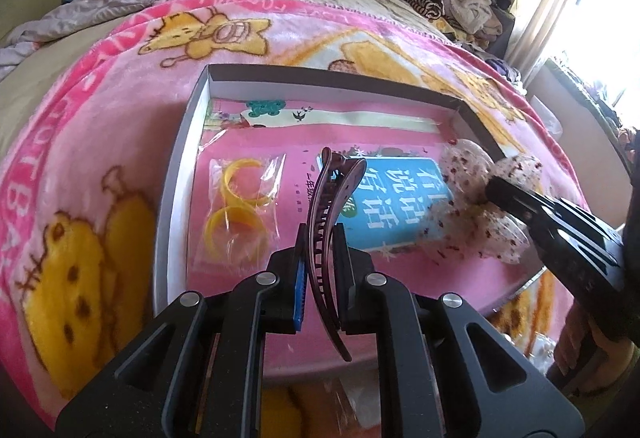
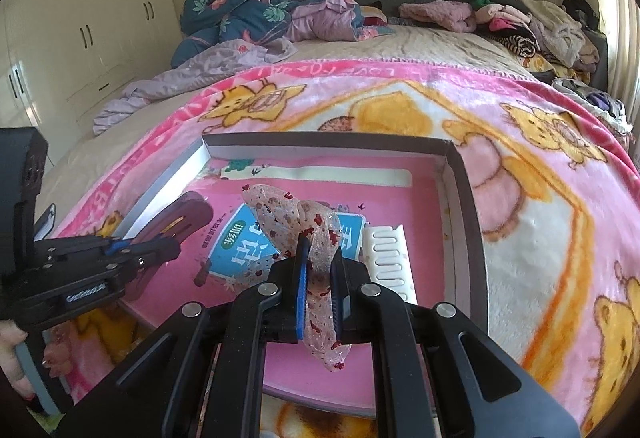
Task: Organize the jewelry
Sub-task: 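Carry the claw clip into the box with the left tool while the right tool places the bow, then withdraw both open tools from the box toward the remaining jewelry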
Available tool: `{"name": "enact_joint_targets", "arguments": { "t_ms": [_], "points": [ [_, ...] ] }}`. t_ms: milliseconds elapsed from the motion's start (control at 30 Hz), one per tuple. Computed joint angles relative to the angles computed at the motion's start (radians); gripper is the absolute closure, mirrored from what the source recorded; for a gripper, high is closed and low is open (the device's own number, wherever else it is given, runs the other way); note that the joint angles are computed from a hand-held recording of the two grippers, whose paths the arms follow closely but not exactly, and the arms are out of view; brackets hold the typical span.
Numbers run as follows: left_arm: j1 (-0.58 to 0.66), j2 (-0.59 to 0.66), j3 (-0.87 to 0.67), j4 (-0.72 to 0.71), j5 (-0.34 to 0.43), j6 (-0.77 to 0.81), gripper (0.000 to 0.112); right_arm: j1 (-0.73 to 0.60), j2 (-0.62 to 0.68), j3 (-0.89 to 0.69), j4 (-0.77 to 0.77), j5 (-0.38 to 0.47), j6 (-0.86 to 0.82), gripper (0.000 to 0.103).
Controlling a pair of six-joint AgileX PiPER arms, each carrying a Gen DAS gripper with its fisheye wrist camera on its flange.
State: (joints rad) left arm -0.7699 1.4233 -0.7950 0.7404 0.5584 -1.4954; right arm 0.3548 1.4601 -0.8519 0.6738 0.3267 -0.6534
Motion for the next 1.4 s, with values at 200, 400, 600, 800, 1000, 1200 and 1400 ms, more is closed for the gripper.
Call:
{"name": "enact_joint_targets", "arguments": {
  "t_ms": [200,400,600,800,1000,1200,1400],
  "points": [
    [0.034,0.03,-0.006,-0.022,-0.041,0.035,0.106,0.0,0.012,0.002,0.0,-0.001,0.008,0.085],
    [0.031,0.034,0.0,-0.021,-0.057,0.035,0.101,0.006,-0.009,0.022,-0.028,-0.014,0.044,0.066],
    [0.01,0.01,0.015,-0.009,-0.035,0.003,0.092,-0.004,-0.043,0.037,-0.069,-0.016,0.094,0.06],
    [-0.03,-0.041,0.047,0.007,0.002,-0.054,0.087,-0.008,-0.076,0.057,-0.096,-0.01,0.122,0.055],
    [-0.084,-0.087,0.059,0.03,0.064,-0.103,0.074,-0.011,-0.128,0.098,-0.108,-0.002,0.147,0.036],
    [-0.164,-0.142,0.088,0.061,0.154,-0.203,0.054,-0.017,-0.207,0.142,-0.159,0.015,0.205,0.024],
    [-0.254,-0.199,0.099,0.077,0.246,-0.266,0.033,-0.025,-0.301,0.184,-0.195,0.051,0.243,0.021]
  ]
}}
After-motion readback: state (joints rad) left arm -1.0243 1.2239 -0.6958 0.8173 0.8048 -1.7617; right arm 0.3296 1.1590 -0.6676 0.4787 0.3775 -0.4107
